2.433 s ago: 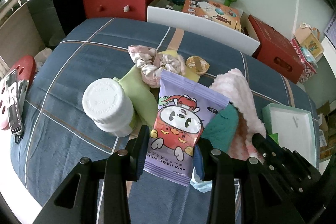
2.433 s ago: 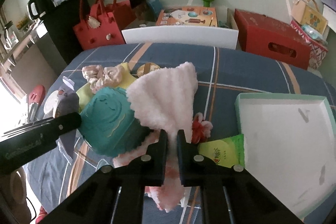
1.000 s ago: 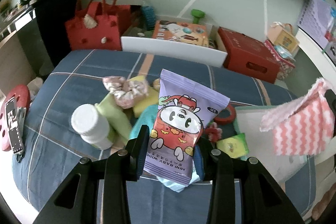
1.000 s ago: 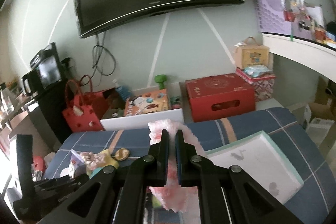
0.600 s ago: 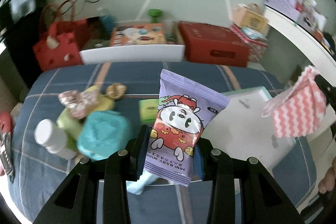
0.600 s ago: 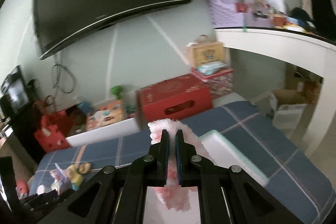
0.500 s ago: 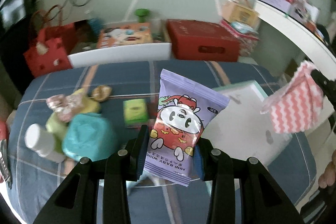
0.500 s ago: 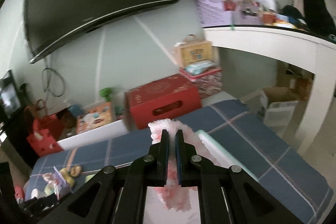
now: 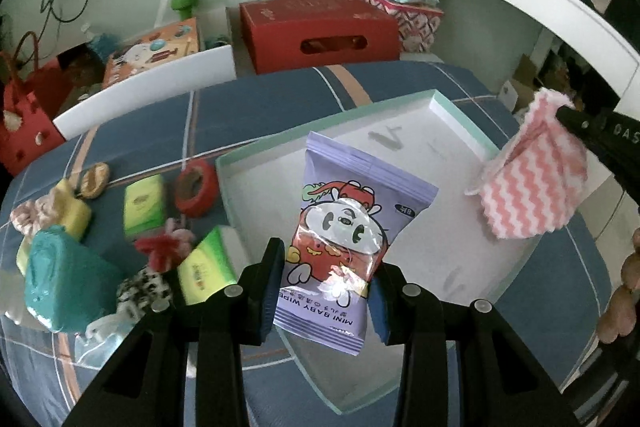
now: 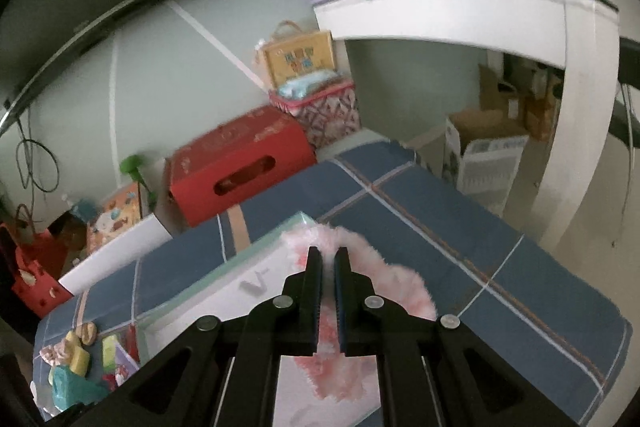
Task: Organize soft objects
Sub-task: 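Carry the purple packet and pink cloth over the white tray with both grippers, then open the left gripper over the tray while the right gripper releases the pink cloth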
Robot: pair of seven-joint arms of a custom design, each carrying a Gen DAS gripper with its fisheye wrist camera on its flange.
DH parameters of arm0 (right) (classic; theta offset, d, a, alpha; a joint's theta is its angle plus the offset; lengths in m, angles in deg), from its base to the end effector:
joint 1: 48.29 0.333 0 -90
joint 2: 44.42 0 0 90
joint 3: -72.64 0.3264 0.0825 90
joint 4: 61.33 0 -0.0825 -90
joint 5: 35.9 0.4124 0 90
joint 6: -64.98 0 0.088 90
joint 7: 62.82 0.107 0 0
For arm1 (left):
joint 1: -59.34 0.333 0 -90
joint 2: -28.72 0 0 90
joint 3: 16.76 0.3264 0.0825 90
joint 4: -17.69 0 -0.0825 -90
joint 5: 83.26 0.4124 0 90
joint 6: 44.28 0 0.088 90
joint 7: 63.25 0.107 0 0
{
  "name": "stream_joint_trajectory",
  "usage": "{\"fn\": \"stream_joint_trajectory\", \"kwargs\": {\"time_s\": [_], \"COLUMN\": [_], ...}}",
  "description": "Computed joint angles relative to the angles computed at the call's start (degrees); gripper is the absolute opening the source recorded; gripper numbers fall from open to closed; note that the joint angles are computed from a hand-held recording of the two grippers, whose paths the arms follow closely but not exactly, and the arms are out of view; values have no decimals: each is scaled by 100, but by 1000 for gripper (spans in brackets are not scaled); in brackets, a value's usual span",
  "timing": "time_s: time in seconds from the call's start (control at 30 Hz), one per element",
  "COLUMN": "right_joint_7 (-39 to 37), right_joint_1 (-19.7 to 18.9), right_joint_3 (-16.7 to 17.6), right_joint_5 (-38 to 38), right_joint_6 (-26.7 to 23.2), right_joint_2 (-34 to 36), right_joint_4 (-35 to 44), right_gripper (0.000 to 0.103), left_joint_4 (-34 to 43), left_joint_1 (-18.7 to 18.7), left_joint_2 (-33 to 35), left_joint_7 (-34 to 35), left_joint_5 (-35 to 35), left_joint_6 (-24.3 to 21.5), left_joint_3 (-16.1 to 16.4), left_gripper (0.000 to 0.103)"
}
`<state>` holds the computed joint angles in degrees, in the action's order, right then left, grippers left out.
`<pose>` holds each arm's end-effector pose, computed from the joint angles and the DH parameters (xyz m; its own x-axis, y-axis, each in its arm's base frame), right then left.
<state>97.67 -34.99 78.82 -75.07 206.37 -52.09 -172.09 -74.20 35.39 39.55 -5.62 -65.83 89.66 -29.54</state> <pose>0.5584 0.2027 0.6241 -0.3755 -0.9035 -0.2066 -0.5470 0.3960 -0.7375 0.5657 -0.3997 0.5853 -0.2246 -0.9729 0.0540 -0.8155 0.1574 -0.5570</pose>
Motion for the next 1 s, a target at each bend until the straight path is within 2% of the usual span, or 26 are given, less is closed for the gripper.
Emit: {"fn": "stream_joint_trajectory", "kwargs": {"time_s": [0.2, 0.53, 0.57, 0.63, 0.67, 0.7, 0.77, 0.83, 1.0], "right_joint_7": [-574, -1503, -1532, -1536, -1538, -1546, -1558, -1542, -1373], "right_joint_1": [116, 274, 283, 304, 317, 330, 351, 363, 378], "right_joint_3": [-52, -153, -157, -154, -146, -136, -124, -115, -70], "right_joint_5": [553, 1567, 1578, 1514, 1462, 1413, 1345, 1270, 985], "right_joint_6": [-261, -732, -749, -777, -818, -887, -1027, -1136, -1262], "right_joint_2": [277, 703, 705, 682, 660, 659, 645, 612, 414], "right_joint_4": [138, 370, 384, 407, 422, 466, 536, 595, 614], "right_gripper": [8, 10, 10, 10, 10, 10, 18, 22, 30], "left_joint_4": [401, 680, 691, 694, 672, 667, 655, 629, 510], "left_joint_1": [-106, -219, -219, -204, -186, -177, -158, -150, -74], "left_joint_2": [410, 715, 718, 711, 687, 672, 623, 554, 338], "left_joint_7": [78, 171, 188, 244, 263, 273, 280, 252, 131], "left_joint_5": [-13, -201, -230, -318, -383, -426, -491, -486, -494], "left_joint_6": [-144, -414, -428, -426, -406, -411, -448, -477, -492], "left_joint_3": [25, 114, 113, 101, 95, 92, 93, 104, 109], "left_gripper": [40, 42, 43, 61, 65, 68, 69, 75, 80]}}
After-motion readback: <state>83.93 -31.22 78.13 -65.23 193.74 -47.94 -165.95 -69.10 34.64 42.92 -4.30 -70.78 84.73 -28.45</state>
